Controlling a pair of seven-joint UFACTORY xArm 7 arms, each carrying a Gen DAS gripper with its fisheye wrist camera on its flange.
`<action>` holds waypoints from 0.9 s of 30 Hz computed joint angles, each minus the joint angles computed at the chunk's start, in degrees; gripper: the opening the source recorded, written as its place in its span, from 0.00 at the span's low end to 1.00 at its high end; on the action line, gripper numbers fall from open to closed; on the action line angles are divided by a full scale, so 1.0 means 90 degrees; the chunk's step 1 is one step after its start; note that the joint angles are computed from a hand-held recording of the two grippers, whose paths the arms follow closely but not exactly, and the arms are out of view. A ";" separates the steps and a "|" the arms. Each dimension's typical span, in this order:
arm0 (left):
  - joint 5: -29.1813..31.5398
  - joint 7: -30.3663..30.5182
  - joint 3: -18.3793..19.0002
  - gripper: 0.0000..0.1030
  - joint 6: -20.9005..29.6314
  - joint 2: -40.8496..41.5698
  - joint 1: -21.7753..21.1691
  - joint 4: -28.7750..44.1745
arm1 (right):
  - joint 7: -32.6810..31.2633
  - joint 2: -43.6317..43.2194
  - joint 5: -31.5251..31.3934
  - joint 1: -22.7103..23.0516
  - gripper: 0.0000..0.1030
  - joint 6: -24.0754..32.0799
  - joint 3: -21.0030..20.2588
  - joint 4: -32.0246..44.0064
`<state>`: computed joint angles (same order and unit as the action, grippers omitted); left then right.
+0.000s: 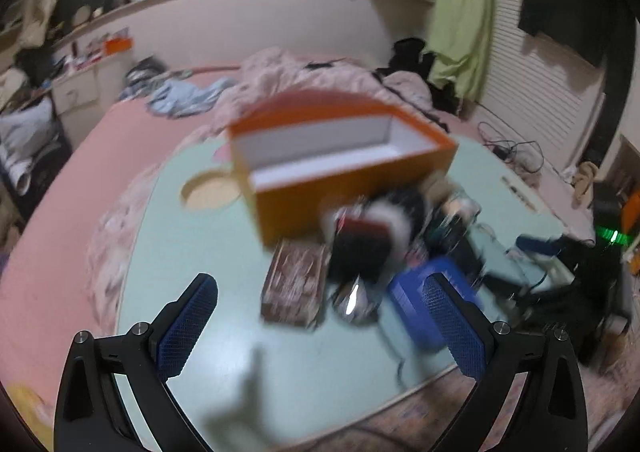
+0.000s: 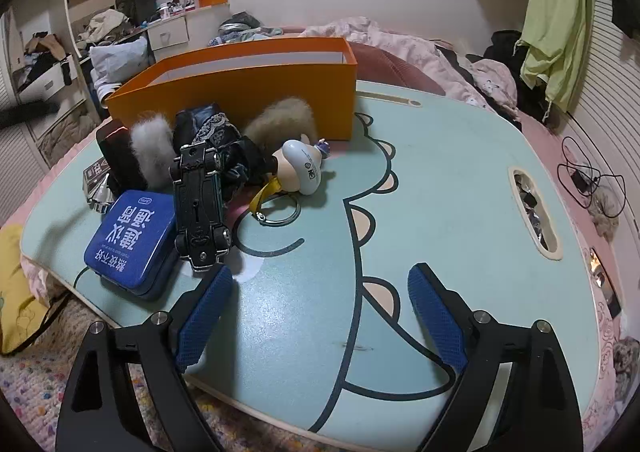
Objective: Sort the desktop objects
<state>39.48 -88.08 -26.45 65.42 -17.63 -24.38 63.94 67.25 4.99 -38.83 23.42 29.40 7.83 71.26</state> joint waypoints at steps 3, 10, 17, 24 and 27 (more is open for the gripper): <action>0.0098 -0.0632 -0.0061 1.00 -0.0520 -0.0261 0.0014 -0.0568 | 0.0030 0.0004 -0.0028 0.0010 0.87 0.0019 -0.0001 0.0006; 0.0110 -0.0821 -0.0029 1.00 -0.0592 0.0186 0.0006 -0.0573 | 0.0064 0.0010 -0.0045 0.0015 0.88 0.0036 -0.0004 0.0016; 0.0792 -0.0952 -0.0054 1.00 0.0351 0.0782 -0.0393 -0.0258 | 0.0067 0.0018 -0.0011 0.0026 0.97 0.0105 0.0012 0.0031; 0.0964 -0.1080 0.0195 1.00 0.0342 0.0774 -0.0701 -0.0359 | 0.0114 0.0040 -0.0029 0.0050 0.99 0.0139 -0.0001 0.0055; 0.0963 -0.1064 0.0235 1.00 0.0363 0.0782 -0.0741 -0.0333 | 0.0120 0.0041 -0.0032 0.0055 0.99 0.0149 -0.0001 0.0061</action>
<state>48.14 -97.66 -24.33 68.68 -10.60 -31.05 60.95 68.33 5.37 -39.12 23.92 30.74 7.82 71.81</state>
